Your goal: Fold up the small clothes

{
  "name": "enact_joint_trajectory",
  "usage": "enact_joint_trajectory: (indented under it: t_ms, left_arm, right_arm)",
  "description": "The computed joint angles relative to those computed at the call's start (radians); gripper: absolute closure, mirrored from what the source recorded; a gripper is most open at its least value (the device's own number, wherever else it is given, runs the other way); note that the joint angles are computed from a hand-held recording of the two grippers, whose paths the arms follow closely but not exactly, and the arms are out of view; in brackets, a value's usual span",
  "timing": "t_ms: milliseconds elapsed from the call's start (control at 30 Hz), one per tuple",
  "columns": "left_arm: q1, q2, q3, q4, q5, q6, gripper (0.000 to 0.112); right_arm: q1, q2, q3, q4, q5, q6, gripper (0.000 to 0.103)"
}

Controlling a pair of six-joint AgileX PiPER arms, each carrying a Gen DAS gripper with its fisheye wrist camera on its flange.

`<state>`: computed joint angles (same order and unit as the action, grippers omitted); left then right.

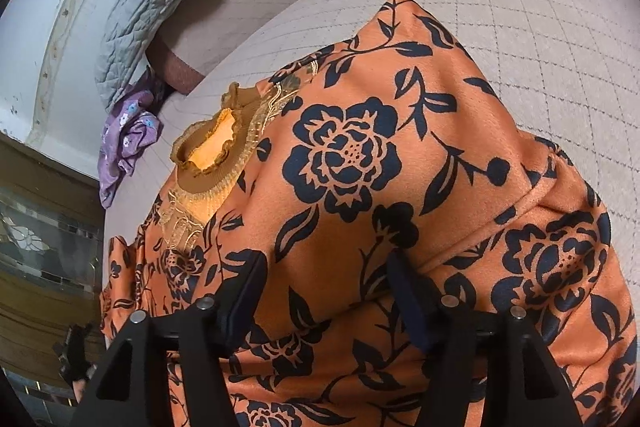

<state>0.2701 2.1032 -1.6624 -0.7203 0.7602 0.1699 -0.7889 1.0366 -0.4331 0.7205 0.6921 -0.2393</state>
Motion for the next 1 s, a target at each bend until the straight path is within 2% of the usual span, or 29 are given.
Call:
enact_joint_trajectory:
  t_ms: [167,200,233,267,300,333,367,467,533,667,800,900,1000]
  left_arm:
    - [-0.078,0.044,-0.080,0.161,-0.071,-0.096,0.019]
    - [-0.095,0.050,-0.092,0.200,-0.082,-0.115,0.025]
    - [-0.111,0.056,-0.104,0.225,-0.089,-0.120,0.034]
    - [-0.117,0.074,-0.131,0.216,-0.067,-0.108,0.069]
    - [-0.118,0.097,-0.164,0.205,-0.033,-0.106,0.096]
    - [-0.125,0.111,-0.180,0.221,-0.021,-0.136,0.099]
    - [-0.133,0.103,-0.162,0.243,-0.049,-0.156,0.103]
    - [-0.155,0.055,-0.118,0.282,-0.097,-0.177,0.106]
    - [-0.168,-0.034,-0.030,0.172,-0.163,-0.062,0.106]
    - [-0.263,-0.240,0.135,0.041,-0.239,0.156,0.106]
    - [-0.408,-0.405,0.260,-0.047,-0.255,0.322,0.106]
    - [-0.585,-0.498,0.329,0.046,-0.269,0.287,0.106]
    - [-0.793,-0.534,0.374,0.194,-0.273,0.191,0.106]
  right_arm:
    - [0.021,0.002,-0.001,-0.013,-0.018,0.019,0.036]
    - [0.024,0.007,-0.002,-0.011,-0.022,0.020,0.036]
    - [0.026,0.009,-0.003,-0.010,-0.024,0.019,0.036]
    - [0.026,0.009,-0.003,-0.010,-0.024,0.019,0.036]
    - [0.030,0.011,-0.004,-0.013,-0.028,0.021,0.036]
    - [0.033,0.011,-0.005,-0.014,-0.029,0.022,0.035]
    - [0.035,0.010,-0.004,-0.014,-0.030,0.021,0.035]
    - [0.011,0.018,-0.004,0.026,-0.016,-0.020,0.035]
    - [-0.037,0.026,-0.001,0.073,0.017,-0.076,0.035]
    - [-0.201,0.044,0.006,0.185,0.138,-0.205,0.037]
    - [-0.367,0.031,-0.001,0.202,0.251,-0.273,0.037]
    - [-0.485,-0.001,-0.014,0.182,0.312,-0.299,0.037]
    - [-0.650,-0.002,-0.037,0.186,0.404,-0.364,0.037]
